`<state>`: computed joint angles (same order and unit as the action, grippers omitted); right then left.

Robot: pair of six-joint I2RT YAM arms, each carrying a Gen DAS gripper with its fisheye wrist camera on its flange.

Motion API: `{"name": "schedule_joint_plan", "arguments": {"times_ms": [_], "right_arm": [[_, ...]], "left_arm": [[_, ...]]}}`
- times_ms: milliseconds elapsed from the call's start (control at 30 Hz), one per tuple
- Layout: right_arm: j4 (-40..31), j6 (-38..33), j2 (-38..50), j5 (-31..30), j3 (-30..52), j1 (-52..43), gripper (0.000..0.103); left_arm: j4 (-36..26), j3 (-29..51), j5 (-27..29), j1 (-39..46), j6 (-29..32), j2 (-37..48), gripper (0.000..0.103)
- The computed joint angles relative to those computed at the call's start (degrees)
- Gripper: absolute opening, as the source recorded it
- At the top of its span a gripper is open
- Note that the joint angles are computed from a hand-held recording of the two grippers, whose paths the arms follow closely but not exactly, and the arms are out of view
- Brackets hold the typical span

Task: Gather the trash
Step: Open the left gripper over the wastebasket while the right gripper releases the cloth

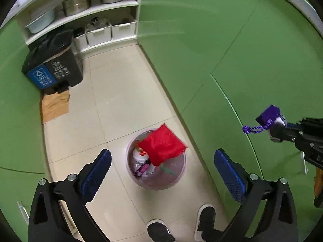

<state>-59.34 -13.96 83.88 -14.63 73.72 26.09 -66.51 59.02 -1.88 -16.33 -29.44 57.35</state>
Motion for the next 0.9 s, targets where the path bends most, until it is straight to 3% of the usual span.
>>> {"name": "schedule_joint_plan", "arguments": {"times_ms": [467, 767, 833, 867, 900], "right_arm": [[2.6, 0.1, 2.6, -0.4, -2.0, 5.3, 0.007], [10.0, 1.3, 8.9, -2.1, -3.8, 10.8, 0.007], [11.5, 1.7, 10.4, -2.0, -4.1, 11.5, 0.011], [12.0, 1.9, 10.7, -2.1, -4.3, 11.6, 0.027], [13.1, 2.4, 10.9, -1.8, -4.8, 11.7, 0.073]], "left_arm": [[-5.0, 0.6, 2.7, 8.1, 2.6, -5.8, 0.098], [-5.9, -2.9, 6.5, 19.8, 10.5, -11.0, 0.098], [-6.1, -3.5, 6.7, 20.9, 11.3, -11.6, 0.098], [-5.9, -3.9, 6.9, 21.5, 11.8, -11.8, 0.098], [-6.0, -4.2, 6.7, 21.4, 11.8, -12.2, 0.098]]}}
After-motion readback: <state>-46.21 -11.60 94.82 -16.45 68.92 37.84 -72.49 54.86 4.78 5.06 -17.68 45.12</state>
